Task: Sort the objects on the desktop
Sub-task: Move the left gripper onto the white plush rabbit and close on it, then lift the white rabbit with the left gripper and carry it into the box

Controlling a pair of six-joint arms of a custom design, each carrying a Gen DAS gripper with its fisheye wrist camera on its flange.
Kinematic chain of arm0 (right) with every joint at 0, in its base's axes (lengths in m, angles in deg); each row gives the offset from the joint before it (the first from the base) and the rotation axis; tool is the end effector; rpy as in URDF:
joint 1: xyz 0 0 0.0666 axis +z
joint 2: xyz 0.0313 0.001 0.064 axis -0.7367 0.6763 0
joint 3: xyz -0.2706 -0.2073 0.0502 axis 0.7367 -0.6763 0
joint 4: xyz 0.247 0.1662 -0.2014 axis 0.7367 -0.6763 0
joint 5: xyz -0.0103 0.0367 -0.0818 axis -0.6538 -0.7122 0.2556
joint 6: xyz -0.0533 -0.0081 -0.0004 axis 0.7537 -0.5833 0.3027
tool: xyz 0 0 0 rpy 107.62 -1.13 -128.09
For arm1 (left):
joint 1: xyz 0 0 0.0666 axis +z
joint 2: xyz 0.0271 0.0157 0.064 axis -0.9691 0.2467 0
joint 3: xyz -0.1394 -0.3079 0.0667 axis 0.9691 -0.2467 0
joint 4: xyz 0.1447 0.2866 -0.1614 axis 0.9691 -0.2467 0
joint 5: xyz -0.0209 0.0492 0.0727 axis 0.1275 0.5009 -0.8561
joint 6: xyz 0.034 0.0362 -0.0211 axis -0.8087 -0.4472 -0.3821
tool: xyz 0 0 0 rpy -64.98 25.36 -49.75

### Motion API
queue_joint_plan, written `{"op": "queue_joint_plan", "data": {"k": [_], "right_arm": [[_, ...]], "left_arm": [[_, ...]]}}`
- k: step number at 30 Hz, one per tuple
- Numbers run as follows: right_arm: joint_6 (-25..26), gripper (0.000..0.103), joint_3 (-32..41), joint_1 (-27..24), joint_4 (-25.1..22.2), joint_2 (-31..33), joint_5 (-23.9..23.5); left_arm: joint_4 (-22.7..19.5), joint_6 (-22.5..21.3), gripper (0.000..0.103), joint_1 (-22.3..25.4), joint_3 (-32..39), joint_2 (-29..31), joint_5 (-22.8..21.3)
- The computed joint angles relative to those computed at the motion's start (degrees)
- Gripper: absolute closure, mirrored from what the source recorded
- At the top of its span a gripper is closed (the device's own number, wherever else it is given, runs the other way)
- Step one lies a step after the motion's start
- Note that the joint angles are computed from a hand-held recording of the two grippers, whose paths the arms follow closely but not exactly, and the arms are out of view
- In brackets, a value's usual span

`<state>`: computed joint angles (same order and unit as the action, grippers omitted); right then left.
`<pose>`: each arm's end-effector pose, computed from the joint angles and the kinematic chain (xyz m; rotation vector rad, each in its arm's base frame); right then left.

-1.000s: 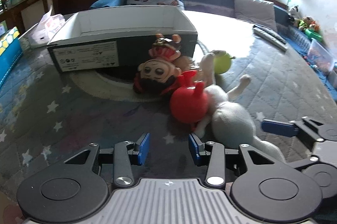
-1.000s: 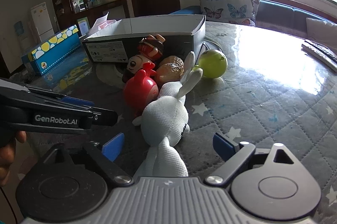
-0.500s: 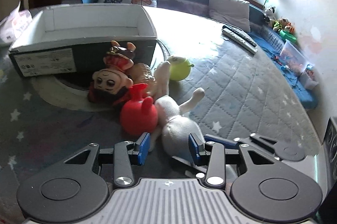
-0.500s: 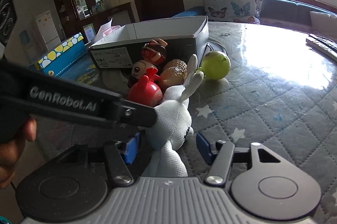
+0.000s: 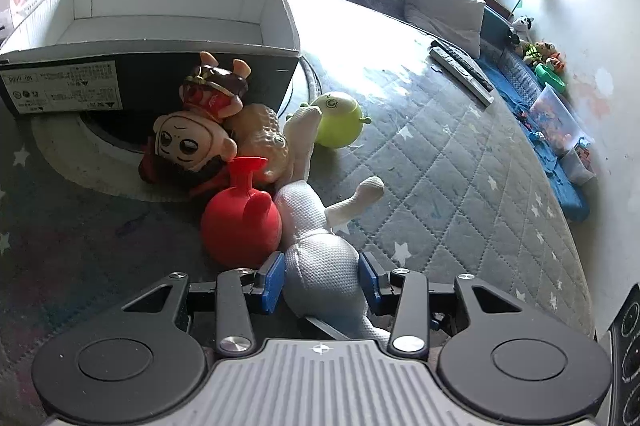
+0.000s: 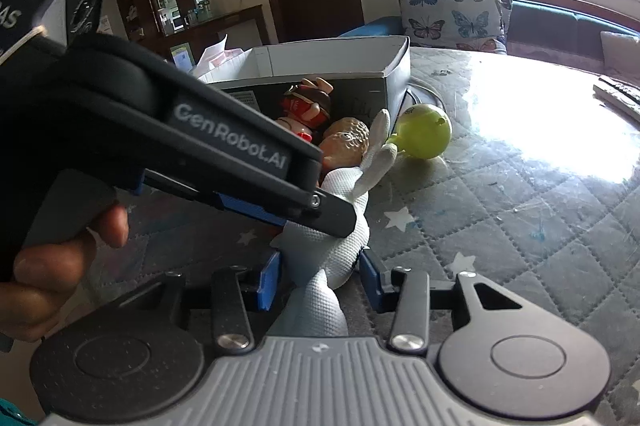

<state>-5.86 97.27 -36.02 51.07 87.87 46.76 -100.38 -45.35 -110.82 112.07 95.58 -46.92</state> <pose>0.4420 0.1043 0.2422 -0.6109 2.2327 0.5354 0.4375 -0.3045 0.3022 -0.1243 2.5396 -0.4358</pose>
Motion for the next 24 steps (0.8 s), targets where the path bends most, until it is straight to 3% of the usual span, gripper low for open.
{"op": "queue_joint_plan", "data": {"k": [6,15,24], "right_arm": [[0.41,0.064,-0.04,0.04,0.21,-0.05,0.02],[0.23,0.066,-0.69,0.1,0.6,-0.86,0.72],[1.56,0.066,-2.04,0.42,2.54,-4.51,0.92]], "left_arm": [[-0.82,0.18,0.057,0.08,0.91,0.88,0.15],[3.86,-0.52,0.065,-0.2,-2.87,-1.12,0.53],[7.71,0.3,0.066,-0.47,-6.16,-5.75,-0.45]]}}
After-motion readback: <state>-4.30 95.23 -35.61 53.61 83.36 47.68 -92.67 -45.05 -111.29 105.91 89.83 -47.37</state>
